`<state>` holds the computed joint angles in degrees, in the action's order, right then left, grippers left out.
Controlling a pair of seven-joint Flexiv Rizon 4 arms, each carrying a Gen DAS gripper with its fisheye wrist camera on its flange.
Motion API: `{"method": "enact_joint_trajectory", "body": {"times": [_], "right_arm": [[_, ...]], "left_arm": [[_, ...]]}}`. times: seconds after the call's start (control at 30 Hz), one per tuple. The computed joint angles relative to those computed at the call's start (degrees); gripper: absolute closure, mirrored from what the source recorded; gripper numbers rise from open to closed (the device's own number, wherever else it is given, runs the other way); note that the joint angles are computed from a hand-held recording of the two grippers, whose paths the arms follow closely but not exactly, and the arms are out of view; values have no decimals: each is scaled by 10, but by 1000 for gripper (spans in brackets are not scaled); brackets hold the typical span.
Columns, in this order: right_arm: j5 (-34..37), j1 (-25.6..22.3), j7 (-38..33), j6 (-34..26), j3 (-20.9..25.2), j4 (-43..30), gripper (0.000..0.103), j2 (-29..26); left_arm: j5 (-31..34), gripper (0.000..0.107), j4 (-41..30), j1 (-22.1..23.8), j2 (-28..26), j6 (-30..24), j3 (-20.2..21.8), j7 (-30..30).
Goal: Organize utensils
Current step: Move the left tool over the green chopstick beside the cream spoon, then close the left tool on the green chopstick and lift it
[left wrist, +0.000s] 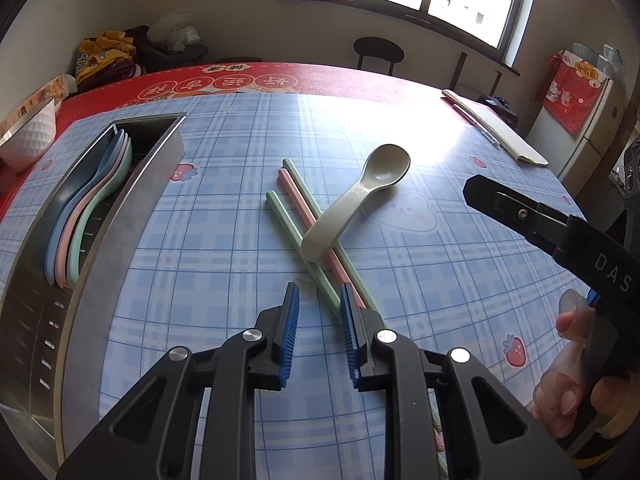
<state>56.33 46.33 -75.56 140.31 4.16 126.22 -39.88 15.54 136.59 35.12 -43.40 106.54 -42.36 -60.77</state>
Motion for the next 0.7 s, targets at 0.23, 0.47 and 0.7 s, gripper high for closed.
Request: {"method": "enact_joint_trajectory", "body": {"times": [0.23, 0.47, 0.7], "right_arm": [[-6, -6, 8, 8, 6, 2, 67, -3], [-9, -5, 9, 6, 5, 4, 67, -3], [-12, -6, 13, 8, 5, 6, 67, -3]], "left_arm": [[2, 87, 1, 0, 4, -7, 1, 8], [-8, 87, 21, 6, 47, -16, 18, 25], [5, 88, 25, -14, 40, 15, 45, 45]]}}
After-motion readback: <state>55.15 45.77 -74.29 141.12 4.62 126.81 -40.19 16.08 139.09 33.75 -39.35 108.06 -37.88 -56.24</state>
